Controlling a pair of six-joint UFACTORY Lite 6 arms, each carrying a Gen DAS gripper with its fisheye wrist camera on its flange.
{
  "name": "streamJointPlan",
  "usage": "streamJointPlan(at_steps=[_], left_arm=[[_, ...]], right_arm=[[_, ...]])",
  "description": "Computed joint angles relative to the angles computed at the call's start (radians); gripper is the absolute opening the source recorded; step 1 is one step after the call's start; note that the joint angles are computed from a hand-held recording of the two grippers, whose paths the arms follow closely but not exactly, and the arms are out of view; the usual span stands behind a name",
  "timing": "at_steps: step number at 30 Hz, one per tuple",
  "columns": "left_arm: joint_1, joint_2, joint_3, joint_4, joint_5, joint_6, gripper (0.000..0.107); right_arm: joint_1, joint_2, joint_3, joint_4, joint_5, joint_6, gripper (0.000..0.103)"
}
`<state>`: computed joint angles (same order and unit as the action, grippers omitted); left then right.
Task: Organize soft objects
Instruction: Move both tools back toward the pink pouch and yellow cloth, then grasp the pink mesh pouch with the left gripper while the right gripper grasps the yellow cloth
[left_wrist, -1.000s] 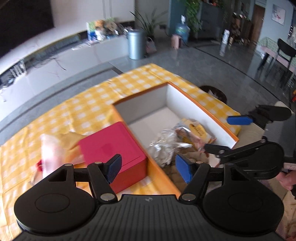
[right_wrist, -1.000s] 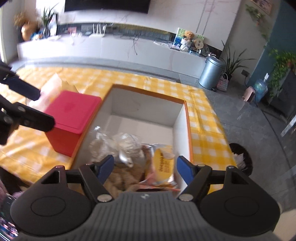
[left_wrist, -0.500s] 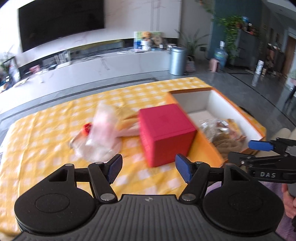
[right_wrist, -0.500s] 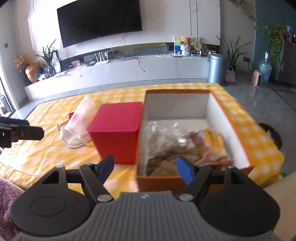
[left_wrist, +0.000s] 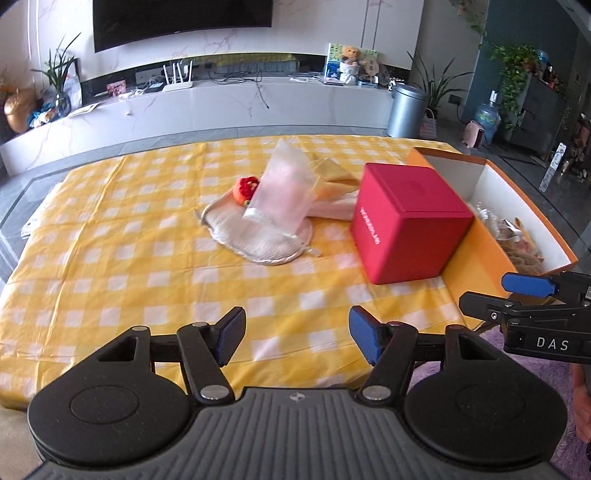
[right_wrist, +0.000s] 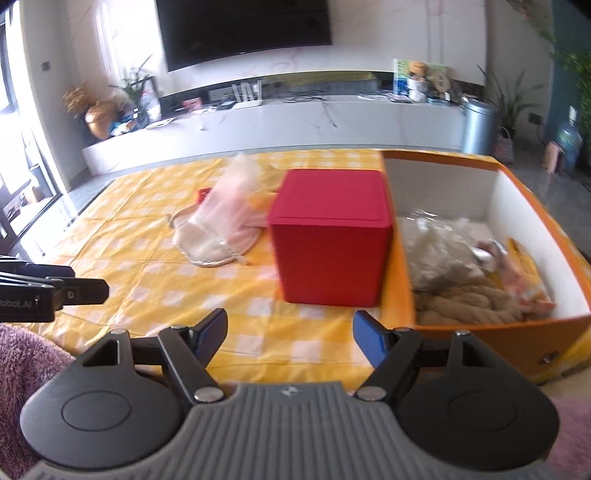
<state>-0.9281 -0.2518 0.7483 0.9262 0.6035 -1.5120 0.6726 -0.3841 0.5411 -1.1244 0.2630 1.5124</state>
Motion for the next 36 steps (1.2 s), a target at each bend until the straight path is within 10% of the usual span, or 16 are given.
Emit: streamJointPlan(at_steps=[18,29,36], left_arm=[[0.286,-0.007,-0.106,0.285,-0.218,-0.088,0.065],[0.483,0.207,0.077,0.236,-0.448,0.215,0.061],[0.515,0.499,0.341,0.133,-0.529,0.439,0.071]], right_arm=[[0.081,0.542,0.388,-0.629,-0.022,0.514,0.074],[0.021,0.832,0.825,0.224,-0.073,-0.544,0.069],[-0.084,1.041,1.200,0.784,0.104,-1.277,0.068]])
